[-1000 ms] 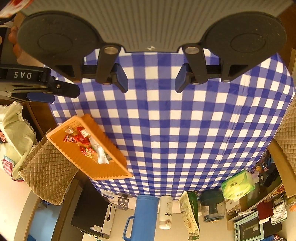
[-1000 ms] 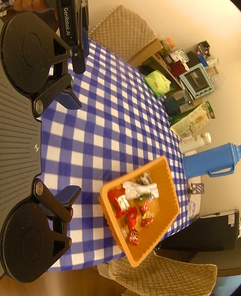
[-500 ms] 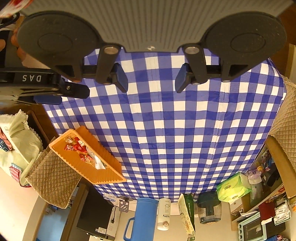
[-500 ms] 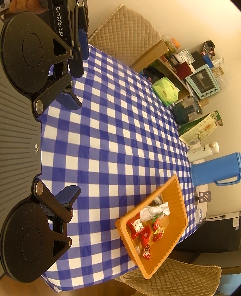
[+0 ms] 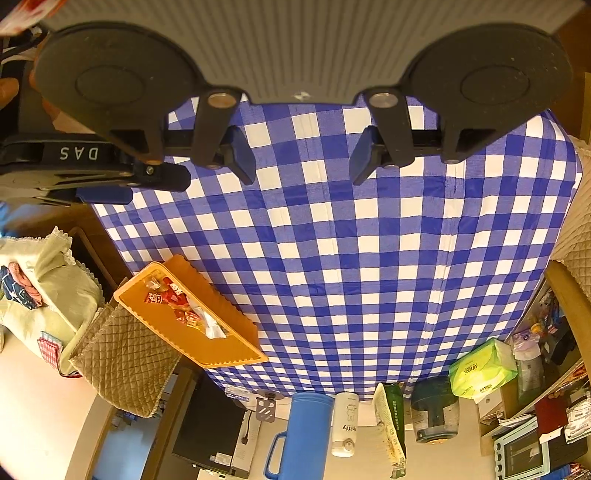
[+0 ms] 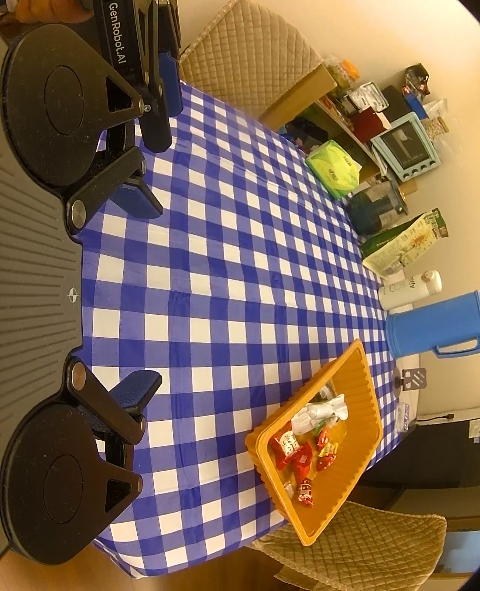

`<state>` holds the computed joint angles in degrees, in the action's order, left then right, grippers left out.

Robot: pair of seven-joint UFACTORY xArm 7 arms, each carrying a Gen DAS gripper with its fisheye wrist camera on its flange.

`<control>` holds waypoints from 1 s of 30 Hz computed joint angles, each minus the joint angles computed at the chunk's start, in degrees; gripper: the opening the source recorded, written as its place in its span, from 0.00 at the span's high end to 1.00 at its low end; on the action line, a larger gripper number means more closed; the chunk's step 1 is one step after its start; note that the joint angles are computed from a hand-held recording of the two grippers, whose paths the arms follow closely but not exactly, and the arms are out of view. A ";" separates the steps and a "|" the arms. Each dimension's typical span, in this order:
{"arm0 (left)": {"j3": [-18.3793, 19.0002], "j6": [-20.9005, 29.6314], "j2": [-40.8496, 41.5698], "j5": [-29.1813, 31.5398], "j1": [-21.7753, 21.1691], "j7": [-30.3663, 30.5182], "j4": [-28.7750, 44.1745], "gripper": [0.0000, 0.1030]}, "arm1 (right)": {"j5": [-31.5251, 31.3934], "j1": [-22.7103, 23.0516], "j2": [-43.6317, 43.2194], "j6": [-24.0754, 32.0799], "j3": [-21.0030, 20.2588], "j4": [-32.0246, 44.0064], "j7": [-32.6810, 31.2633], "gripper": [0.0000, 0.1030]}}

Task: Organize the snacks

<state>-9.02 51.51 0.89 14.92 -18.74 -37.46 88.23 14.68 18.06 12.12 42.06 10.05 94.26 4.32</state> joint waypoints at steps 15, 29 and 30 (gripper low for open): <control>0.00 -0.29 0.14 -0.02 -0.06 0.02 0.08 0.48 | -0.42 0.09 -0.03 0.20 -0.06 0.23 0.48 0.14; 0.11 -0.51 0.35 0.17 -0.16 -0.14 0.10 0.48 | -0.73 0.33 0.18 0.32 -0.02 0.63 0.78 0.14; 0.10 -0.50 0.41 0.20 -0.16 -0.15 0.16 0.48 | -0.72 0.33 0.22 0.37 -0.01 0.69 0.79 0.14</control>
<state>-8.92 51.01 1.30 15.12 -18.90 -37.60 88.39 13.96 18.38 12.33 42.43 10.04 94.95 5.10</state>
